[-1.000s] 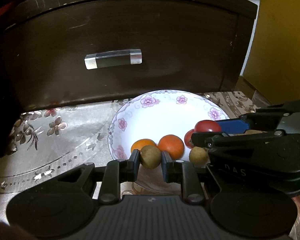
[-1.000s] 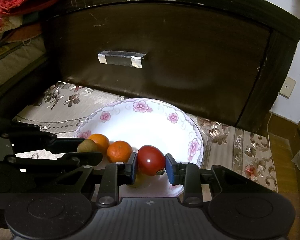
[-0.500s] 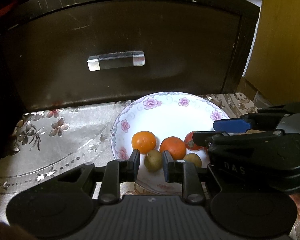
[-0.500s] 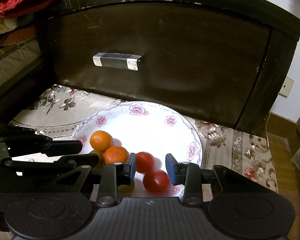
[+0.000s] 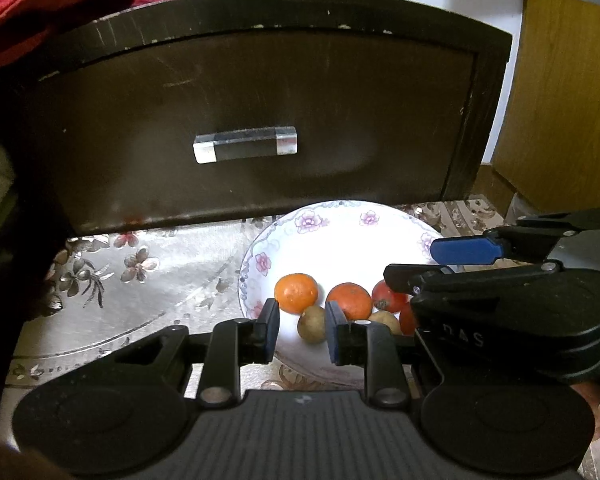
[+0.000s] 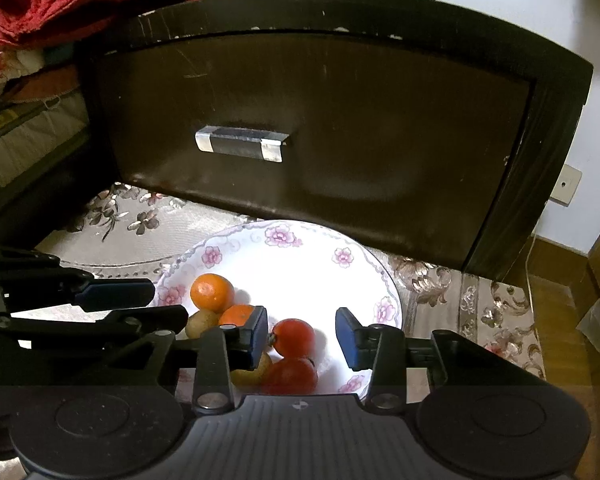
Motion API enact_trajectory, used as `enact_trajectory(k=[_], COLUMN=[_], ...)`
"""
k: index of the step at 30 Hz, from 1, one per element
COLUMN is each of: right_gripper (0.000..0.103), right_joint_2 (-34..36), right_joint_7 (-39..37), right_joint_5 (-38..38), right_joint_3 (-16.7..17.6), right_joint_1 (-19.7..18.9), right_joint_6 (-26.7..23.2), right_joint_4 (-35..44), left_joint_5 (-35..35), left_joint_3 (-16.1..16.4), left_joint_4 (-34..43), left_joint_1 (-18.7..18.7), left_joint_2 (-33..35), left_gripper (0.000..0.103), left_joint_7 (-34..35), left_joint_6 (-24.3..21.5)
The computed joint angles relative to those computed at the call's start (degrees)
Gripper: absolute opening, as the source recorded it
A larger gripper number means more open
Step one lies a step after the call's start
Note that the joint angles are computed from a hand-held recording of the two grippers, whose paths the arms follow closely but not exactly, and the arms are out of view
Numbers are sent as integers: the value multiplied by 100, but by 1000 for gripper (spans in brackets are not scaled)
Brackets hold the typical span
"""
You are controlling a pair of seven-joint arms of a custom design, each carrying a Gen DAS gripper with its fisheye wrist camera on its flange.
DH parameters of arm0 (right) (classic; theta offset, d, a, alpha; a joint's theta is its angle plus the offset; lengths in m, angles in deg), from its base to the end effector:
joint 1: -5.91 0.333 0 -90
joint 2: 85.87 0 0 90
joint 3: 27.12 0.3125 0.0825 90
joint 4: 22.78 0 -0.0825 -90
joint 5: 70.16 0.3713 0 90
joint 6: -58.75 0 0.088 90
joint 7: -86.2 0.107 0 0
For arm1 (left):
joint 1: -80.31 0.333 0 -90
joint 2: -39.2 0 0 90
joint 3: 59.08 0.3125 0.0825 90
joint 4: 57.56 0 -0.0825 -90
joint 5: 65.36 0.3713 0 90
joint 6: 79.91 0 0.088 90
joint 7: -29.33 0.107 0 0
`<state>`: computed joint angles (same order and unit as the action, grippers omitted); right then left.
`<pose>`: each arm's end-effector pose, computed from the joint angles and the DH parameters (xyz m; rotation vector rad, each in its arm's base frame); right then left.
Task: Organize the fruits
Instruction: 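Open both tools to drop the tomato and tan fruit into the bowl, then withdraw both open tools toward the large dark tomato and mandarin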
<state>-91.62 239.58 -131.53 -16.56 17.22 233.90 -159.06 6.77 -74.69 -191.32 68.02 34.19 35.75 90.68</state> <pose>0.4360 0.2507 0.4260 -1.9601 1.4156 -0.6682 0.4132 -0.2952 0.4218 -1.5478 1.9374 -0.9085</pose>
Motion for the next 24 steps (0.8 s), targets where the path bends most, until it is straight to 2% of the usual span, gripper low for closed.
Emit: enact_trajectory(k=[12,24], right_gripper=[37,38], right_joint_2=[-276,-771], right_joint_7=[237,-380], right_joint_5=[-175,793], right_joint_3=[188,595], right_joint_1=[-52,-120], right_joint_6=[-86,-308], right_joint_4=[-77,-420], left_joint_5=[-311,-1117], left_joint_3=[-113,-338], left_joint_4=[-314,-956], left_joint_1=[73,248], left_joint_2=[-458,-1256], left_gripper=[30,30], left_joint_7=[270,929], left_joint_6=[-39,39])
